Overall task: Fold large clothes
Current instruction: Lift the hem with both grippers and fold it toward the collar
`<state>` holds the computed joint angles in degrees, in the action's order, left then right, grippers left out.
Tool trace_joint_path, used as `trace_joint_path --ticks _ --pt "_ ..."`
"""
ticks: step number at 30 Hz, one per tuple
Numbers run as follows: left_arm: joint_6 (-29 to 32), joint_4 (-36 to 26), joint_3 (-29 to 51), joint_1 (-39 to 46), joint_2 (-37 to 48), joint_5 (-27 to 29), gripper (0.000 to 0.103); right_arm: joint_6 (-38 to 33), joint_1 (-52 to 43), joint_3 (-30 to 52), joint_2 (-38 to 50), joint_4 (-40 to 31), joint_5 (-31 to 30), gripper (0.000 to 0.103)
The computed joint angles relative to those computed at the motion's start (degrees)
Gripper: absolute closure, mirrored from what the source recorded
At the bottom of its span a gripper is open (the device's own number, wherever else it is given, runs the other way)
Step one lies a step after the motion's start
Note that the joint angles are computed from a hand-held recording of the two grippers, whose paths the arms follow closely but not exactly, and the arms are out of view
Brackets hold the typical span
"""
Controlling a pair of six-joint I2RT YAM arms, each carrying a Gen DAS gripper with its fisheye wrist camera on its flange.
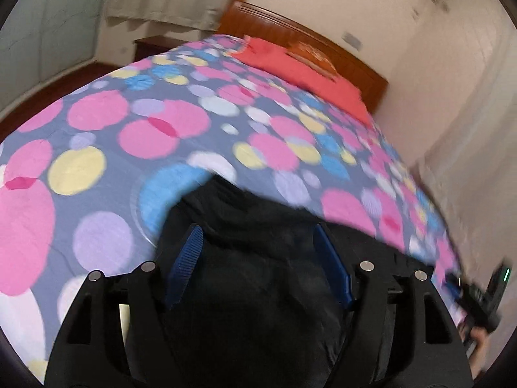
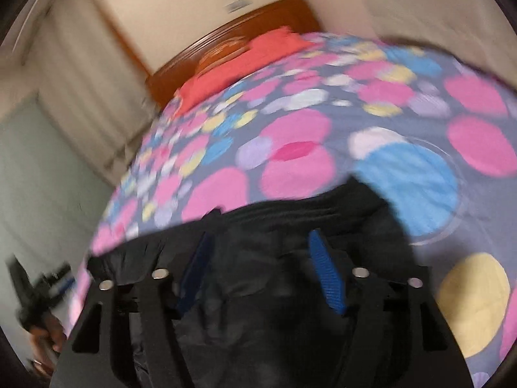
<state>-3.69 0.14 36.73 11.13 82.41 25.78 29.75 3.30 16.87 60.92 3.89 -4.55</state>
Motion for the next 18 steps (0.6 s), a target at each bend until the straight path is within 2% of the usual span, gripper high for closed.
trace_joint_path --ticks 2,5,9,10,13,18 --pt "0.1 4.3 -3.2 -6.0 0.0 -4.8 0.033 1.9 9.3 3.2 7.9 3.5 5.6 0.047" --pt "-0.6 9.8 -3.7 -12.7 4.9 -10.8 0.033 1.8 16.2 9.0 20.0 7.2 9.9 0.049" --pt "0.2 15.3 -1.4 -17.6 13.2 -19.2 0.033 -0.6 21.4 15.0 31.0 7.9 18.4 0.049" --pt "0.4 15.8 -0.2 -18.2 15.7 -20.7 0.032 -1.3 21.2 15.8 33.2 8.4 18.8 0.049" --pt "-0.6 15.4 3.3 -17.7 21.1 -20.2 0.031 -1.3 19.8 17.9 39.3 10.0 17.6 0.049" --pt "-0.8 20.6 3.6 -20.6 25.7 -25.2 0.031 -0.8 20.1 17.7 43.6 14.3 18.7 0.048"
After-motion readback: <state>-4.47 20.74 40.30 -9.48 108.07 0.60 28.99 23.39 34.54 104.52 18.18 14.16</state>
